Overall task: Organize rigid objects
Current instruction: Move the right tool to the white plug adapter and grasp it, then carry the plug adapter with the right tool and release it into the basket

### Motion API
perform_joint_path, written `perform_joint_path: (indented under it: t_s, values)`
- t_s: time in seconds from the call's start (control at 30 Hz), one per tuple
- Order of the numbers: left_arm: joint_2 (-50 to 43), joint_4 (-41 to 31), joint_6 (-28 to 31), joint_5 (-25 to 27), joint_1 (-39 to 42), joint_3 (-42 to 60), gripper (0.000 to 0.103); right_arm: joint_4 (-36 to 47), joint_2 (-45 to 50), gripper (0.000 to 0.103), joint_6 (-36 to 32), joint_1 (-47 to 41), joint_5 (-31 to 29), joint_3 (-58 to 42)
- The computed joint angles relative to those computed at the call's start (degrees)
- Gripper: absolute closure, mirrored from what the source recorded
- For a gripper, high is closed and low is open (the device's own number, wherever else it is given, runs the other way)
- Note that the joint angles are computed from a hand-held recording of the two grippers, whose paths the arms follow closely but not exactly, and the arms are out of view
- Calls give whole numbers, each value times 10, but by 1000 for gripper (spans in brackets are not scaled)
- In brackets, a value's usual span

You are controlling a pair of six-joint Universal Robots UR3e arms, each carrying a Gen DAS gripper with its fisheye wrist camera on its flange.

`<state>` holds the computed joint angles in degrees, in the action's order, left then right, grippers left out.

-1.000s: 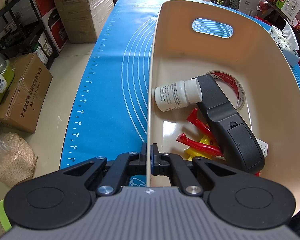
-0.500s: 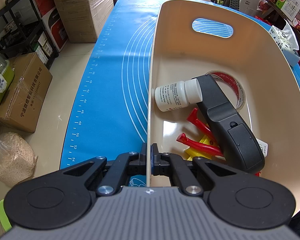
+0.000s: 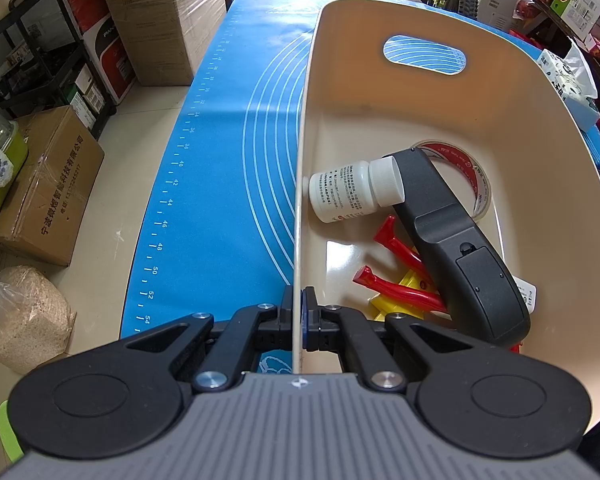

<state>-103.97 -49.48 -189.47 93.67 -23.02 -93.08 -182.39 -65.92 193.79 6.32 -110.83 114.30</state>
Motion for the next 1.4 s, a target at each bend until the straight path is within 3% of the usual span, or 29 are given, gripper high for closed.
perform_joint_path:
  t_s: [0.2,0.3,0.37,0.63,0.97,1.2,1.4]
  values:
    - [0,1,0,0,0,-1,99,18,46,28,28,10,-26,-49]
    - [-2,1,-1,1,-1,0,99,26,59,47,33,10,-22,-66]
    - [-2,1,-1,1,-1,0,99,35,58,66,33,10,-7,-71]
    - [-2,1,-1,1,-1,0,99,26,24,67,51,18,-8,-37]
    - [-3,-2,-3,4,-4,4,99,51,-125,67,49,20,15,56]
    - [-3,-2,-3,4,-3,4,99,79,-211,67,61,55,-3,79]
    - [0,-3,-2,4,-2,2,99,81,-231,67,56,104,-20,64]
